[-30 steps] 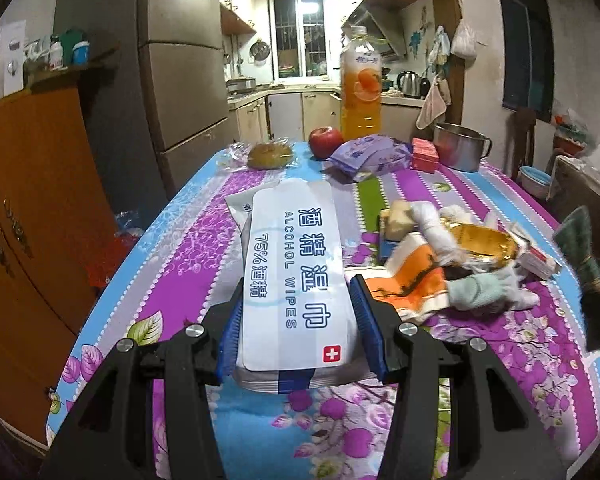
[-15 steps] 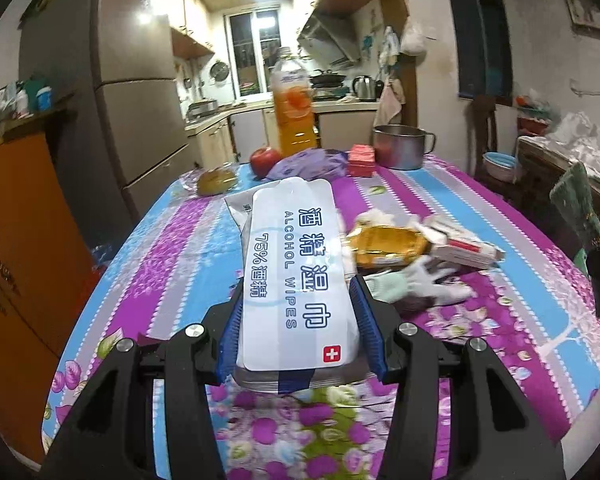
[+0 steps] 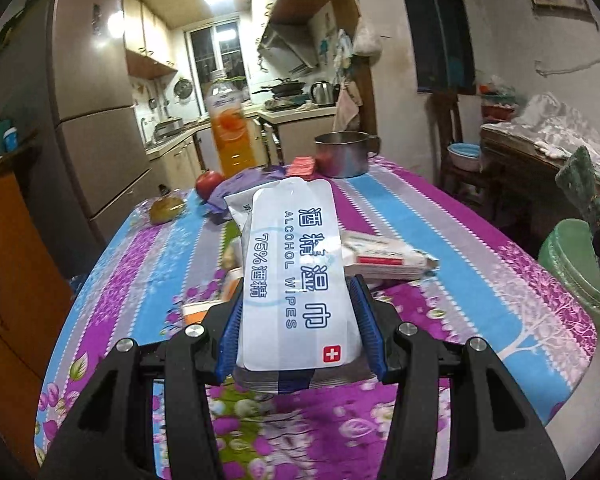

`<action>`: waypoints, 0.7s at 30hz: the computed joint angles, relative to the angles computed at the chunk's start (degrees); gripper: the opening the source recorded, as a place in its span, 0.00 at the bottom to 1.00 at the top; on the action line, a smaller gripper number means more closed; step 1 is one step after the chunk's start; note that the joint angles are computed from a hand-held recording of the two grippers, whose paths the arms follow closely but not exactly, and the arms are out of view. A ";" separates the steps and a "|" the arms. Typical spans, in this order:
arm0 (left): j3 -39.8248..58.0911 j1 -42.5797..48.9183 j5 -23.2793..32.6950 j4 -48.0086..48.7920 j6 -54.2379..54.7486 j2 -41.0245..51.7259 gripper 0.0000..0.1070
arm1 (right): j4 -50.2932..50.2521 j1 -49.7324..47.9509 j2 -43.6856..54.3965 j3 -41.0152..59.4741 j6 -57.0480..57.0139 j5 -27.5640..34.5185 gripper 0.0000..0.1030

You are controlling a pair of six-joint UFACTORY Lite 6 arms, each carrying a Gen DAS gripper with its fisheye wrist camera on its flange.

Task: Collect trash
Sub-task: 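Carry the wipes packet and green scrubber in both tools over the trash bin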

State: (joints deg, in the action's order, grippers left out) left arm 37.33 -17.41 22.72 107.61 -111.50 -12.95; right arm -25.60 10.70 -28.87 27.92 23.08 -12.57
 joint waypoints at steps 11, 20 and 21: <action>20.39 -17.28 0.99 -9.91 6.29 17.89 0.45 | -54.80 -44.29 2.46 3.66 38.41 -22.15 0.21; 53.06 -25.25 -11.20 -46.00 42.32 43.36 0.45 | -65.92 -64.93 31.56 28.69 41.32 -28.32 0.21; 56.87 -25.76 -12.05 -51.99 48.18 46.65 0.45 | -67.03 -65.47 34.99 31.89 42.41 -27.77 0.21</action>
State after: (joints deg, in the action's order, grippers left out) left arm 94.19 -43.17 10.68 55.62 -63.32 33.70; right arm -92.63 -54.77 6.12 59.81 65.50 -40.33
